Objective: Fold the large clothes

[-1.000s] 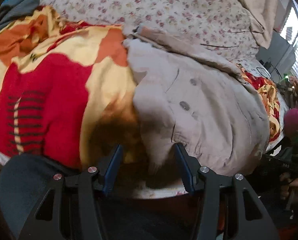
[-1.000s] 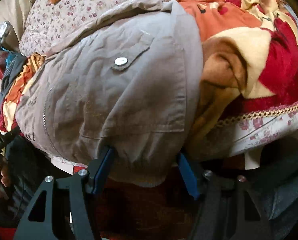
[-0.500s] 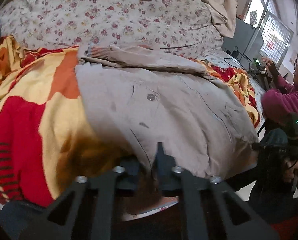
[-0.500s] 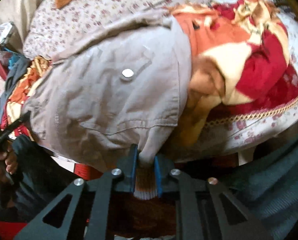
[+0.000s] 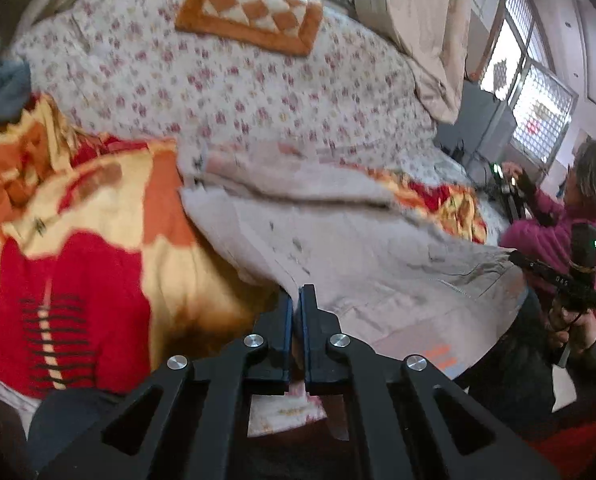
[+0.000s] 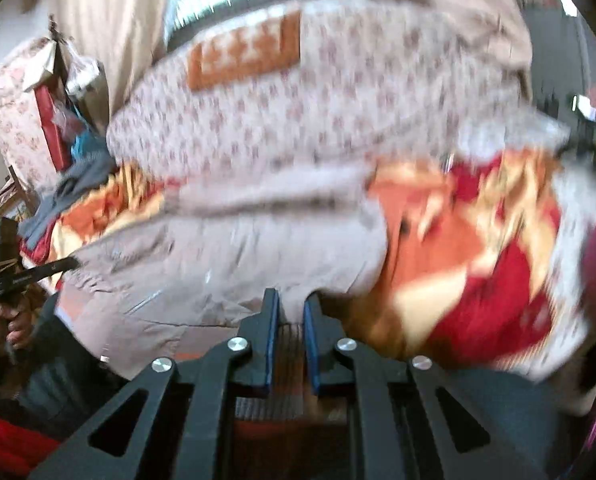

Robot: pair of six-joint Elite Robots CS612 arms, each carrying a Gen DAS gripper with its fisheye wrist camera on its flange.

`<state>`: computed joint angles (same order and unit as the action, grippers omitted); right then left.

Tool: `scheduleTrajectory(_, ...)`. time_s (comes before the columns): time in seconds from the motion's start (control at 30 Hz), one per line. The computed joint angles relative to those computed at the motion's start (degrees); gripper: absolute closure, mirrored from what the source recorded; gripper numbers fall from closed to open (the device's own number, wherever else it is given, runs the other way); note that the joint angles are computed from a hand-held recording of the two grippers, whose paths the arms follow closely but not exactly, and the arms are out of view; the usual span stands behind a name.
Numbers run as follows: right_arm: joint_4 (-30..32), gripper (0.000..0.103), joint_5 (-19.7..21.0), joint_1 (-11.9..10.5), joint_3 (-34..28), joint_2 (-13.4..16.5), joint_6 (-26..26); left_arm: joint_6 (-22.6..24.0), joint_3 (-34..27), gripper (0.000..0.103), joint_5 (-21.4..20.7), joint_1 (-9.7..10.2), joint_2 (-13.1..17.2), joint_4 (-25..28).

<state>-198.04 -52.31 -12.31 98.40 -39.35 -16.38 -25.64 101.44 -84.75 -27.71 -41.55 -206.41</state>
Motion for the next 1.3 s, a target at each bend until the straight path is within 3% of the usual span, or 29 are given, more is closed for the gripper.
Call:
scheduleTrajectory(0.23,-10.81,0.091,-1.40,0.73,-4.78,1.75,6.49,2.09,-2.80,0.103,7.55,-0.96,-1.05,-0.34)
scheduleTrajectory(0.37,-11.18,0.095,-6.24,2.08,-9.52,3.28,8.25,2.14,-6.58,0.103,10.44,-0.32,0.30,0.85)
scheduleTrajectory(0.47,-9.00,0.095,-8.60,2.54,-14.27,4.84,11.49,-0.41,-10.68,0.103,10.40,1.08,2.16,4.10)
scheduleTrajectory(0.53,-3.13,0.095,-9.48,2.89,-18.59,6.07,13.32,-1.32,-14.04,0.103,8.44,2.19,3.69,7.47)
scheduleTrajectory(0.63,6.33,0.095,-6.76,2.98,-22.14,6.96,13.10,-0.26,-17.28,0.103,7.99,2.61,5.52,11.03)
scheduleTrajectory(0.7,8.37,0.086,-5.55,3.11,-21.12,6.75,12.80,-0.99,-17.54,0.103,7.20,2.70,6.12,10.54)
scheduleTrajectory(0.77,9.74,0.061,-5.26,3.33,-18.36,5.88,10.57,-1.64,-17.35,0.103,7.28,2.72,6.48,9.56)
scheduleTrajectory(0.83,12.10,0.042,-5.88,3.76,-13.79,4.21,7.13,-2.79,-17.04,0.103,7.06,2.89,6.63,8.61)
scheduleTrajectory(1.0,16.63,0.038,-9.14,5.00,-4.88,0.96,-3.55,-6.31,-17.20,0.103,6.18,3.62,7.34,7.19)
scheduleTrajectory(1.07,15.27,0.026,-7.02,4.79,-3.67,1.42,-2.31,-6.52,-17.25,0.103,7.02,3.53,7.44,7.23)
scheduleTrajectory(1.3,20.15,0.027,-7.23,5.38,-5.99,5.86,4.96,-8.97,-16.42,0.103,11.72,3.25,7.08,8.71)
